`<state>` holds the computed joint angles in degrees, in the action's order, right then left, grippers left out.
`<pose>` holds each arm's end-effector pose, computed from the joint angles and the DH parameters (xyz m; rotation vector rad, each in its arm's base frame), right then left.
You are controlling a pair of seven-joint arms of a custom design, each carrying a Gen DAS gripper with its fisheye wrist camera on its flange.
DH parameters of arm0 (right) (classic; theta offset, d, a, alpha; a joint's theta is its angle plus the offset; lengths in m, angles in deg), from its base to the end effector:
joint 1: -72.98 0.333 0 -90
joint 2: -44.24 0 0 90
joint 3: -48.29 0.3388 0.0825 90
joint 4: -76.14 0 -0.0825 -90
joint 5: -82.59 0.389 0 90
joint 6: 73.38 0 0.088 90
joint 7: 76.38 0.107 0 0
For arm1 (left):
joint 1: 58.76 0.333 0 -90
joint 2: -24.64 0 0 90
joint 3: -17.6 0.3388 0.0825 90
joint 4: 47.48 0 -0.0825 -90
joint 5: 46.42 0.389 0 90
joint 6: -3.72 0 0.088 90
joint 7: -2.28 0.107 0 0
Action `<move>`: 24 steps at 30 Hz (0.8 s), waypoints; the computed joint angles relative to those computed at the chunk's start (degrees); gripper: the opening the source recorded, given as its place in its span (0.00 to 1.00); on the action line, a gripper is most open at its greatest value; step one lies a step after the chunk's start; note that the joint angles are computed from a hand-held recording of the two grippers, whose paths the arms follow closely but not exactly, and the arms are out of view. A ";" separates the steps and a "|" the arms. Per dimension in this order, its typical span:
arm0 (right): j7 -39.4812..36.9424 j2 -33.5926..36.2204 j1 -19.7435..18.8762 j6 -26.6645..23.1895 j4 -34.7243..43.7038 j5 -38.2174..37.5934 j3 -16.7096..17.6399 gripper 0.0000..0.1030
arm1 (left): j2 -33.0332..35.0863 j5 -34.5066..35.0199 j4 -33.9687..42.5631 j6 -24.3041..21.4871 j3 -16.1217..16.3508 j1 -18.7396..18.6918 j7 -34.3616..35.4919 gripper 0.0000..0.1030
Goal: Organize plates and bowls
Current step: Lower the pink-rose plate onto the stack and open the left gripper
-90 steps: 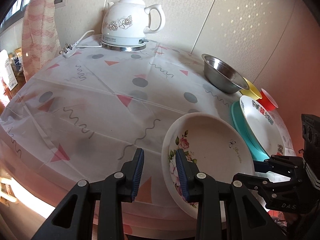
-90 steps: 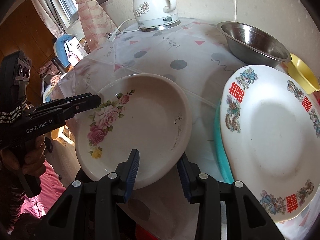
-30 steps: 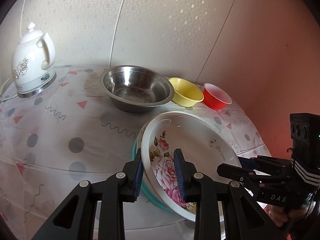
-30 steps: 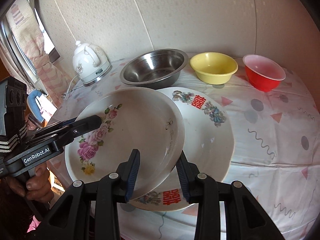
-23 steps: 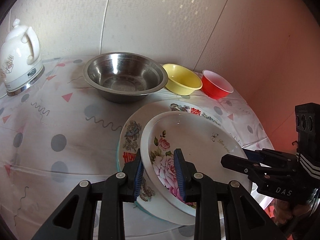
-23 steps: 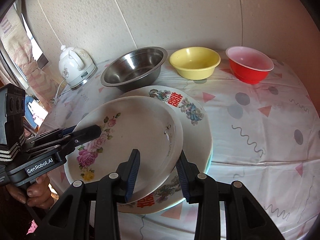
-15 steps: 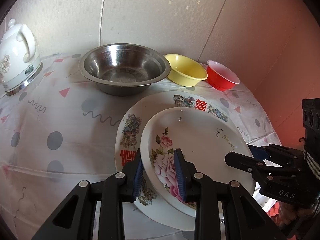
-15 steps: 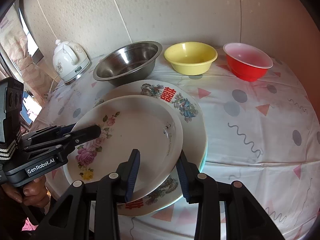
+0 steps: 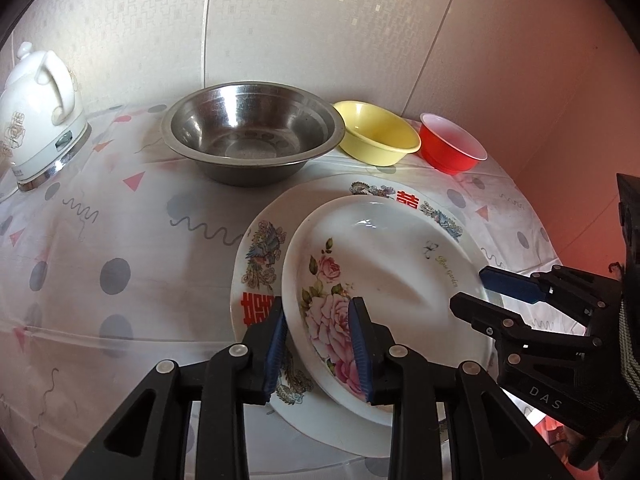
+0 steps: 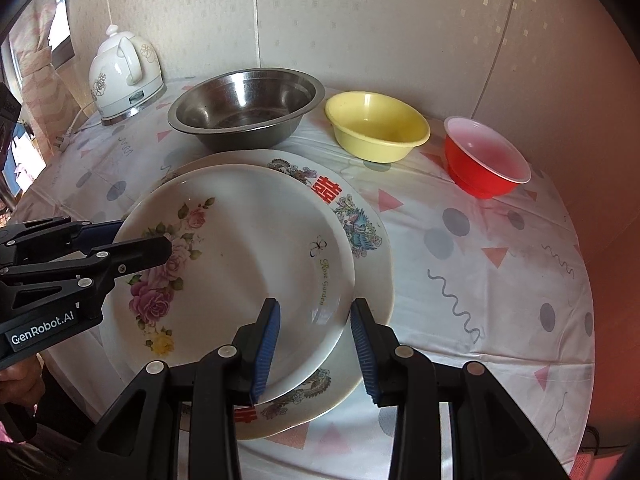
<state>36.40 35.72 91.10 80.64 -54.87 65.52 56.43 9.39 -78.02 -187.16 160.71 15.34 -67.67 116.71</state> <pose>0.4738 0.2472 0.4935 -2.1386 1.5819 -0.5427 0.4810 -0.0750 0.4822 -1.7924 2.1362 -0.8807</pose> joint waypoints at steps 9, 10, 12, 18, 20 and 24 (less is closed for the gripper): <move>1.97 0.11 0.23 -1.85 0.55 -2.64 0.55 0.36 | -0.65 0.87 -0.68 0.38 -0.11 -0.07 -0.55 0.30; 2.05 0.04 0.29 -1.98 0.54 -2.63 0.54 0.36 | -0.70 1.21 -0.71 0.38 -0.20 0.03 -0.90 0.30; 2.10 -0.04 0.38 -2.16 0.54 -2.56 0.50 0.36 | -1.04 2.89 -1.02 0.53 -0.79 0.53 -2.17 0.30; 2.49 -0.27 0.36 -2.62 0.55 -2.64 0.50 0.36 | -2.12 7.42 -1.89 1.10 -1.39 1.37 -6.06 0.30; 3.08 -0.37 0.27 -2.71 0.52 -2.90 0.55 0.37 | -2.56 7.04 -2.06 1.41 -0.69 0.54 -5.65 0.30; 3.53 -0.42 0.25 -2.50 0.41 -2.98 0.57 0.37 | -2.64 7.59 -2.14 1.64 -0.64 0.08 -6.29 0.30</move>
<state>39.94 35.30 91.35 78.14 -54.46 62.54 57.00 6.75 -70.43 -189.30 162.35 14.70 -67.59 110.42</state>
